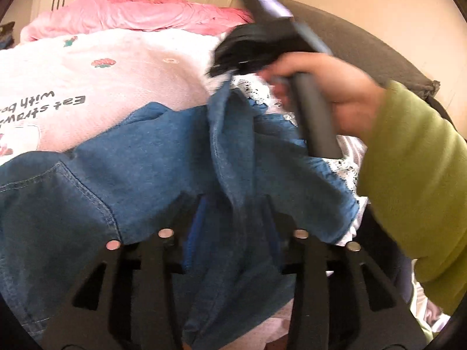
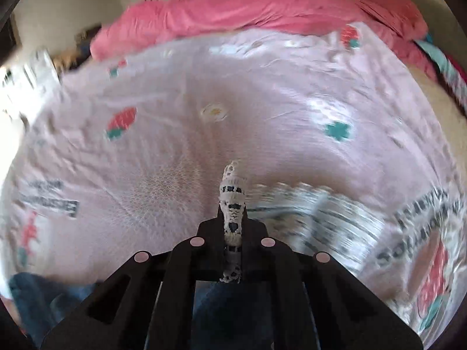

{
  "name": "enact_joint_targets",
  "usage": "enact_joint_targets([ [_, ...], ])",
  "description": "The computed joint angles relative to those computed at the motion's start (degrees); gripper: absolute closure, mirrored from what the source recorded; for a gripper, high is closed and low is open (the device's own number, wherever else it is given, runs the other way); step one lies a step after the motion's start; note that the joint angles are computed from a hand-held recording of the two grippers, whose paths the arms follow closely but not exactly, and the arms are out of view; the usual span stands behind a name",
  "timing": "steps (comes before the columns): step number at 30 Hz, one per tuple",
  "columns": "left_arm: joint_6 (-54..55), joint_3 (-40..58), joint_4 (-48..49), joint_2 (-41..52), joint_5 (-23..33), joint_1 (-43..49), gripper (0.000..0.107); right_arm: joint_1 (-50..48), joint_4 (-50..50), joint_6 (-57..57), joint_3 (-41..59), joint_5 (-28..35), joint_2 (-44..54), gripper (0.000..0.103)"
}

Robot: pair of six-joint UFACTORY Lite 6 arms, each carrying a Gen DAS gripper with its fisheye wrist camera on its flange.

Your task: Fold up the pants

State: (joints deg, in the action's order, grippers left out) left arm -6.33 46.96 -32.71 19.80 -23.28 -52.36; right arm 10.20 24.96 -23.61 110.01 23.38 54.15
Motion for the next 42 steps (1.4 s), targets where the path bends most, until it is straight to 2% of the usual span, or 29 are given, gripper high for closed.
enact_joint_targets([
  [2,-0.9,0.5,1.1,0.5,0.6,0.2,0.076,-3.4,12.0,-12.0,-10.6,-1.9,-8.1,0.096],
  [4,5.1,1.4,-4.6,1.2,0.8,-0.3,0.077,-7.5,24.0,-24.0,-18.8,-1.1,-14.8,0.096],
  [5,9.4,2.4,-8.6,2.0,0.9,-0.5,0.087,-10.0,30.0,-30.0,-23.1,-0.3,-18.2,0.096],
  [7,15.6,3.5,-13.9,3.0,0.5,-1.3,0.099,-14.6,41.7,-41.9,-30.3,1.9,-23.7,0.096],
  [9,18.9,4.0,-16.2,3.4,0.3,-1.9,0.104,-19.6,47.5,-47.8,-36.4,5.6,-28.4,0.096],
  [15,23.9,-0.5,-18.4,-1.6,-3.3,-5.8,0.106,-33.1,49.9,-52.9,-50.8,14.6,-38.4,0.096],
  [18,31.3,-1.9,-24.4,-4.0,-4.5,-8.2,0.106,-40.0,48.5,-56.7,-58.9,18.4,-42.7,0.095],
  [22,28.4,-1.4,-21.4,-2.7,-3.0,-7.4,0.106,-46.3,46.2,-60.8,-64.4,21.1,-43.2,0.092],
  [25,26.7,-0.7,-19.8,-0.8,-2.0,-6.9,0.106,-49.4,46.7,-63.3,-65.6,22.5,-42.1,0.081],
  [27,25.3,-0.7,-18.5,-0.3,-1.8,-6.6,0.106,-51.0,46.2,-64.3,-65.2,23.8,-41.1,0.069],
  [28,24.8,-0.6,-18.3,0.0,-1.7,-6.5,0.106,-51.7,46.0,-64.2,-65.4,24.1,-41.1,0.067],
  [30,23.8,-0.7,-17.2,0.3,-1.9,-6.3,0.106,-52.1,45.3,-63.9,-65.2,24.4,-40.8,0.068],
  [31,24.0,-0.8,-17.3,0.4,-2.2,-6.5,0.107,-52.0,44.9,-64.0,-65.1,23.9,-40.7,0.073],
  [32,24.3,-1.1,-17.6,0.1,-2.7,-6.7,0.107,-51.9,44.7,-64.6,-65.3,23.2,-41.0,0.09],
  [39,24.5,-8.4,-18.7,-8.9,-3.9,-8.9,0.107,-55.4,39.2,-66.5,-68.1,25.9,-44.9,0.09],
  [42,24.9,-9.5,-18.9,-9.4,-3.7,-10.2,0.107,-54.8,37.8,-66.9,-69.0,24.1,-44.7,0.09],
])
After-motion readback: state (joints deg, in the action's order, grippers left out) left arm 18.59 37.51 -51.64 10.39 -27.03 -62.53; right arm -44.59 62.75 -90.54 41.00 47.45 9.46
